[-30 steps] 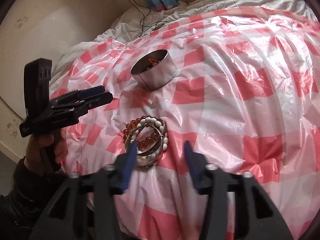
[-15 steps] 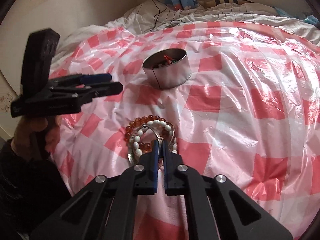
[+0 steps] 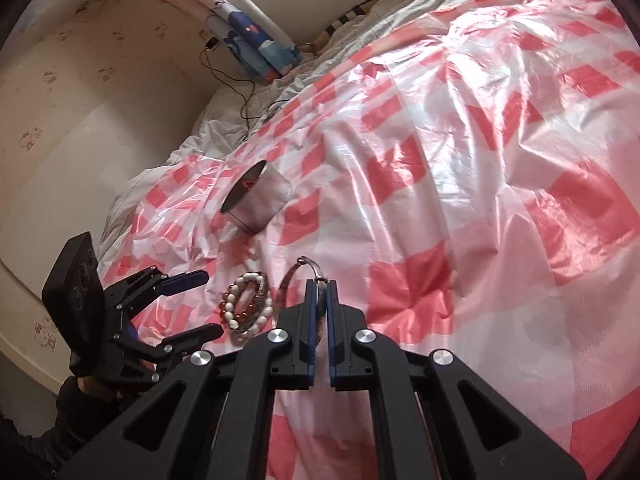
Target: Organize jewelry
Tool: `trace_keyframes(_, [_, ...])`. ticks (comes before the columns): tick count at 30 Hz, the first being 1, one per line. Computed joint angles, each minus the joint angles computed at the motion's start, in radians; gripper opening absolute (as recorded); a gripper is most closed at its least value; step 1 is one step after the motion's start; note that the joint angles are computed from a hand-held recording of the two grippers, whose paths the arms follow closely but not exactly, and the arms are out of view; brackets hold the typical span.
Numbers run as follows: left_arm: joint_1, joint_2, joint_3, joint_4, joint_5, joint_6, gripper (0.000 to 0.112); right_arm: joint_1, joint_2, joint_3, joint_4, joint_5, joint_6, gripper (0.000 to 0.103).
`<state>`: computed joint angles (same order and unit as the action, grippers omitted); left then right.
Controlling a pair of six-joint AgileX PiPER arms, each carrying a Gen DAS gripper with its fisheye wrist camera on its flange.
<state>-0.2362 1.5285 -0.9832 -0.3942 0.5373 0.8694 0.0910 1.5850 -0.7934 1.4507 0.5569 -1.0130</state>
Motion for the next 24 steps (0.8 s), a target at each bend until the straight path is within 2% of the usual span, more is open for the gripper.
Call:
trace_keyframes(2, [-0.034, 0.006, 0.018, 0.05, -0.036, -0.049, 0.065, -0.016, 0.034, 0.017, 0.061, 0.015, -0.047, 0.006])
trace_keyframes(5, [-0.052, 0.015, 0.032, 0.012, -0.036, 0.003, 0.064, -0.022, 0.06, 0.048, 0.156, 0.02, -0.131, 0.006])
trace_keyframes(6, [-0.056, 0.016, 0.037, 0.005, -0.042, 0.017, 0.058, -0.021, 0.063, 0.051, 0.173, 0.019, -0.145, 0.006])
trace_keyframes(8, [-0.045, 0.025, 0.028, -0.052, -0.008, 0.066, 0.038, -0.023, 0.066, 0.049, 0.166, 0.019, -0.143, 0.006])
trace_keyframes(9, [-0.04, 0.036, 0.017, -0.054, 0.008, 0.055, 0.015, -0.022, 0.066, 0.048, 0.158, 0.017, -0.14, 0.006])
trace_keyframes(10, [-0.04, 0.048, 0.005, -0.039, 0.017, 0.024, 0.007, -0.019, 0.065, 0.045, 0.148, 0.013, -0.133, 0.006])
trace_keyframes(13, [-0.009, 0.069, -0.023, -0.088, 0.073, 0.039, 0.006, -0.012, 0.061, 0.041, 0.127, 0.004, -0.114, 0.007])
trace_keyframes(16, [0.073, 0.085, -0.066, -0.241, 0.187, 0.125, 0.006, -0.02, 0.06, 0.042, 0.12, 0.023, -0.113, 0.013])
trace_keyframes(18, [0.149, 0.092, -0.1, -0.362, 0.283, 0.189, 0.006, -0.027, 0.062, 0.04, 0.136, 0.059, -0.133, 0.034])
trace_keyframes(19, [0.191, 0.099, -0.118, -0.418, 0.335, 0.211, 0.006, -0.019, 0.06, 0.034, 0.132, 0.061, -0.133, 0.039])
trace_keyframes(21, [0.262, 0.112, -0.146, -0.512, 0.42, 0.237, 0.006, 0.024, 0.05, 0.0, 0.039, 0.002, -0.051, 0.047])
trace_keyframes(24, [0.357, 0.145, -0.192, -0.625, 0.533, 0.249, 0.006, 0.079, 0.053, -0.04, -0.095, -0.075, 0.081, 0.047])
